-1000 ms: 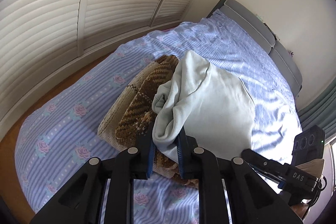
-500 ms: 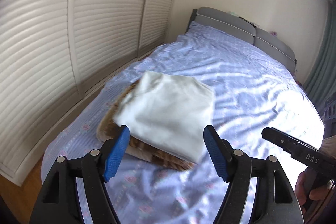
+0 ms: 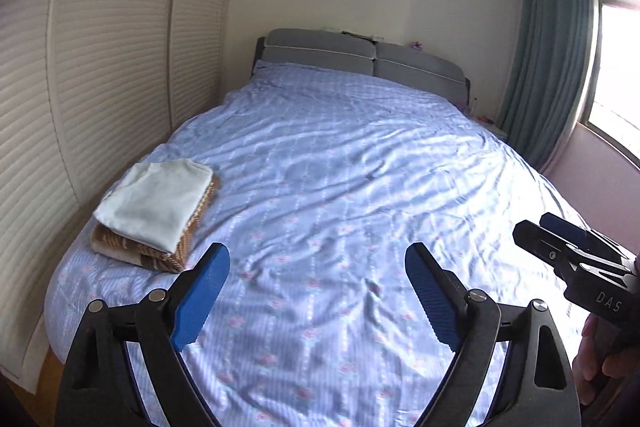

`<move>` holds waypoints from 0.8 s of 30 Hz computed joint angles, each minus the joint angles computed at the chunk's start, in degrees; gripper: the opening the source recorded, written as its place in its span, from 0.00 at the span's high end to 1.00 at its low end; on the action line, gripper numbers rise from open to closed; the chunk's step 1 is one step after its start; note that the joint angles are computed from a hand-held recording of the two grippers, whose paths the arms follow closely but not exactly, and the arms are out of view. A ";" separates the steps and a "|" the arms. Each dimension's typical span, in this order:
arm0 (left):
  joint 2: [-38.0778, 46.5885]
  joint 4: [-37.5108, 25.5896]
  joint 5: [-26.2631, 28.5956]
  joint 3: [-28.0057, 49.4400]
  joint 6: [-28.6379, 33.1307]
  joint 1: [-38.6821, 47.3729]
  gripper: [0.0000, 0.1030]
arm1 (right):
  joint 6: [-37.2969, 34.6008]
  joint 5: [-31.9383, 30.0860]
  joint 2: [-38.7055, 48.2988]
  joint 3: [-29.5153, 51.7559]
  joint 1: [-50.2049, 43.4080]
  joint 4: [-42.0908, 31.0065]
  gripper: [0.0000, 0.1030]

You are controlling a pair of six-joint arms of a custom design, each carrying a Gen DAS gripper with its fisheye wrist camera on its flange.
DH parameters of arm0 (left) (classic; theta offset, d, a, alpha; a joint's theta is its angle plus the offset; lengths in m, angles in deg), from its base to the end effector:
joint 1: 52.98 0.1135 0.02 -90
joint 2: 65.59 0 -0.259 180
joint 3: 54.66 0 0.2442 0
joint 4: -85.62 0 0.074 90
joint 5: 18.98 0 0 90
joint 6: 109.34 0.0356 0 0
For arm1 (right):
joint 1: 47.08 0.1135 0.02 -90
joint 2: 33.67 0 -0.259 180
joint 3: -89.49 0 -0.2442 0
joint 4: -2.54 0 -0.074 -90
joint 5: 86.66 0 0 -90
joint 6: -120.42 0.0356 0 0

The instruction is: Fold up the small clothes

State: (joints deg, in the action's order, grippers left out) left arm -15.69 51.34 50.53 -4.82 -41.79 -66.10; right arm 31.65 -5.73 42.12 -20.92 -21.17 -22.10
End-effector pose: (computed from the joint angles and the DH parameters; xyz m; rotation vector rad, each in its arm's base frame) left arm 0.1840 -0.0301 0.2508 -0.3737 2.0945 0.0230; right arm 0.2610 0.1330 0.2822 -0.5494 2.0621 0.4483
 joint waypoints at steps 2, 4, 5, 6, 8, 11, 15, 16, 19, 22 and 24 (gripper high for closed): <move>1.97 -2.33 -7.18 2.38 -4.27 -9.81 0.07 | -1.37 -1.64 -6.11 -2.85 -4.81 -2.86 0.29; 5.31 -4.63 -14.17 5.30 -8.45 -19.19 0.06 | -2.25 -4.56 -11.35 -5.16 -10.12 -5.47 0.29; 7.17 -5.90 -17.39 6.83 -10.56 -23.39 0.03 | -2.83 -6.13 -13.40 -6.02 -12.74 -6.82 0.28; 8.73 -7.21 -20.15 8.09 -12.61 -27.03 0.02 | -3.59 -7.90 -15.07 -6.44 -15.56 -8.43 0.26; 11.28 -9.14 -24.08 9.93 -16.07 -32.47 0.00 | -5.05 -10.95 -18.08 -7.57 -20.44 -11.03 0.25; 14.74 -13.77 -29.29 12.69 -23.02 -39.58 0.00 | -7.80 -14.20 -22.25 -9.20 -26.98 -13.85 0.22; 18.06 -20.29 -34.91 14.81 -31.94 -46.97 0.00 | -11.46 -17.80 -28.01 -12.67 -35.72 -14.45 0.17; 18.96 -22.12 -35.65 15.37 -34.57 -48.41 0.00 | -12.48 -19.72 -28.57 -13.14 -38.45 -14.67 0.17; 20.32 -23.53 -35.67 15.32 -39.22 -50.83 0.00 | -14.02 -22.60 -30.02 -14.39 -42.46 -15.81 0.17; 22.40 -24.80 -36.67 16.17 -41.29 -53.00 0.00 | -15.50 -24.54 -31.61 -16.10 -44.83 -16.20 0.17; 23.72 -26.55 -38.30 16.91 -43.74 -54.83 0.00 | -15.75 -25.11 -33.06 -17.54 -45.56 -15.87 0.17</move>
